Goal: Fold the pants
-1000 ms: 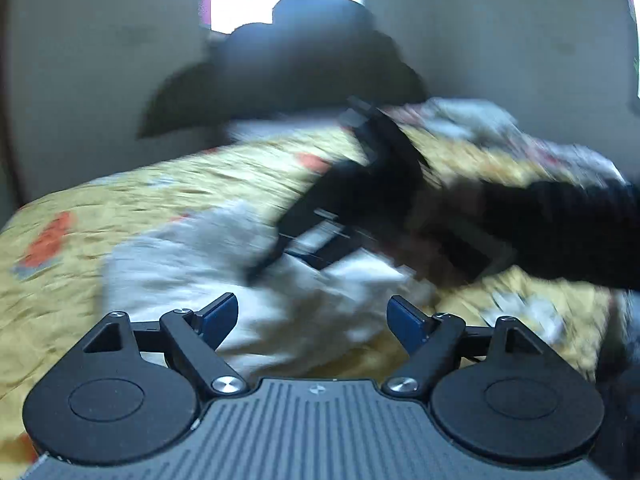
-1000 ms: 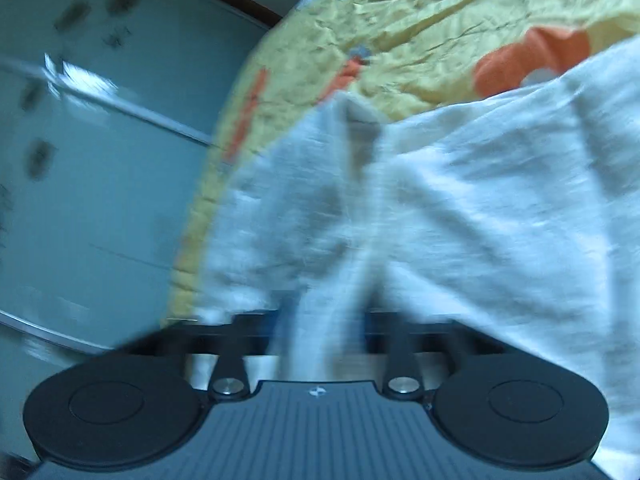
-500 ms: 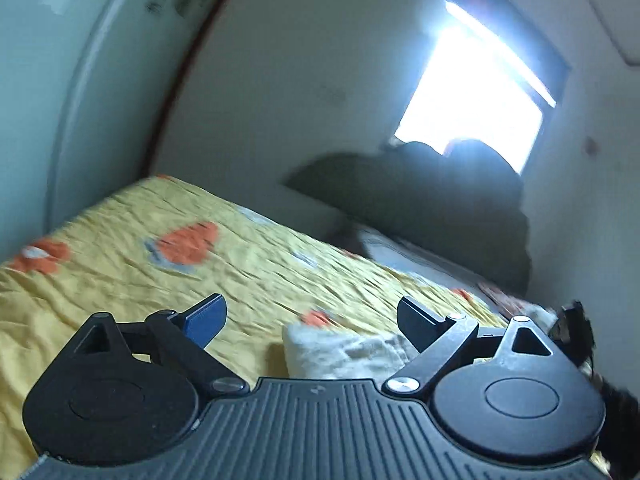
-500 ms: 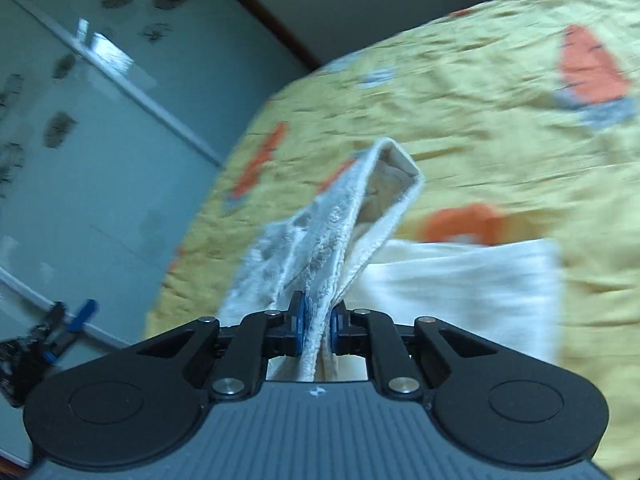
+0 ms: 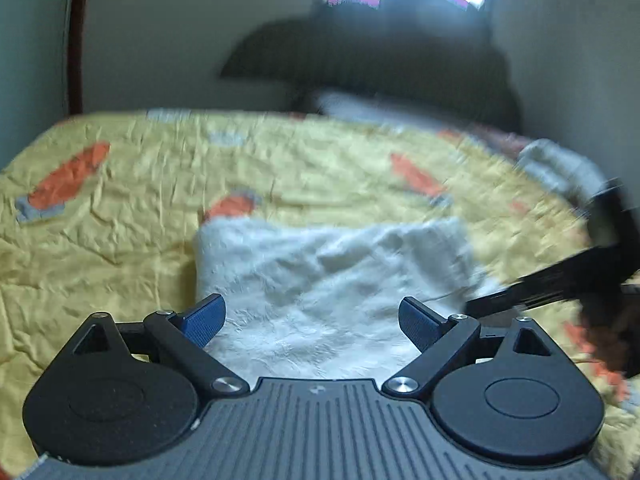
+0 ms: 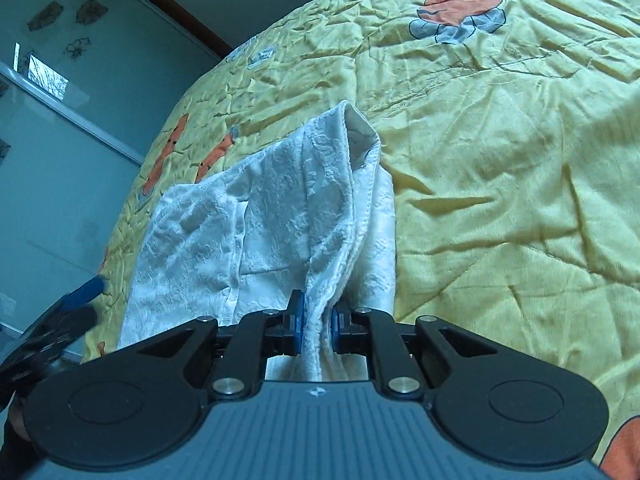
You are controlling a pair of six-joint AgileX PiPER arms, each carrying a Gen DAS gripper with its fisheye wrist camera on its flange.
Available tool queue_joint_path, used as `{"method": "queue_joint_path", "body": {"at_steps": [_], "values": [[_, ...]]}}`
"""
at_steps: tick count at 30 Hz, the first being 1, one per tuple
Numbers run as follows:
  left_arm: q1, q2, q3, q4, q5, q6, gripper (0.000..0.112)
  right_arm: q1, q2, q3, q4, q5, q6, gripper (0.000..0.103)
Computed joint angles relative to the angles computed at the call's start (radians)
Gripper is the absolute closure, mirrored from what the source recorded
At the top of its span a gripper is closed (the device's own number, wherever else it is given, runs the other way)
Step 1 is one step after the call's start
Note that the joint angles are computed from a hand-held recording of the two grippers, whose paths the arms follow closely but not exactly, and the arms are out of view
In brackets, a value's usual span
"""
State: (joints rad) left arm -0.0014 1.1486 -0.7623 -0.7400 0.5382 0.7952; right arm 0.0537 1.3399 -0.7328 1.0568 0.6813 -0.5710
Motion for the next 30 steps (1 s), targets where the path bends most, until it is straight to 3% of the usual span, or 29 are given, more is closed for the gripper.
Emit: {"method": "queue_joint_path", "body": {"at_steps": [2,4,6,12,23,30], "values": [[-0.068,0.097,-0.027,0.137,-0.046,-0.156,0.018,-0.003,-0.001,0.005,0.018,-0.002,-0.007,0.092],[-0.085,0.144,-0.024,0.189,-0.063,-0.209,0.018,-0.013,-0.006,0.018,0.041,0.0,-0.025,0.092],[-0.084,0.135,0.01,0.139,-0.099,-0.136,0.015,-0.011,-0.011,0.025,0.045,-0.006,-0.031,0.092],[-0.062,0.136,0.004,0.121,-0.073,-0.102,0.013,-0.007,-0.016,0.011,0.006,0.003,0.041,0.089],[-0.063,0.142,0.027,0.062,-0.104,-0.021,0.01,0.033,-0.03,-0.003,-0.08,-0.02,0.126,0.083],[-0.029,0.117,0.048,-0.019,-0.093,0.037,0.011,0.06,-0.072,-0.007,-0.135,-0.046,0.144,0.088]]}}
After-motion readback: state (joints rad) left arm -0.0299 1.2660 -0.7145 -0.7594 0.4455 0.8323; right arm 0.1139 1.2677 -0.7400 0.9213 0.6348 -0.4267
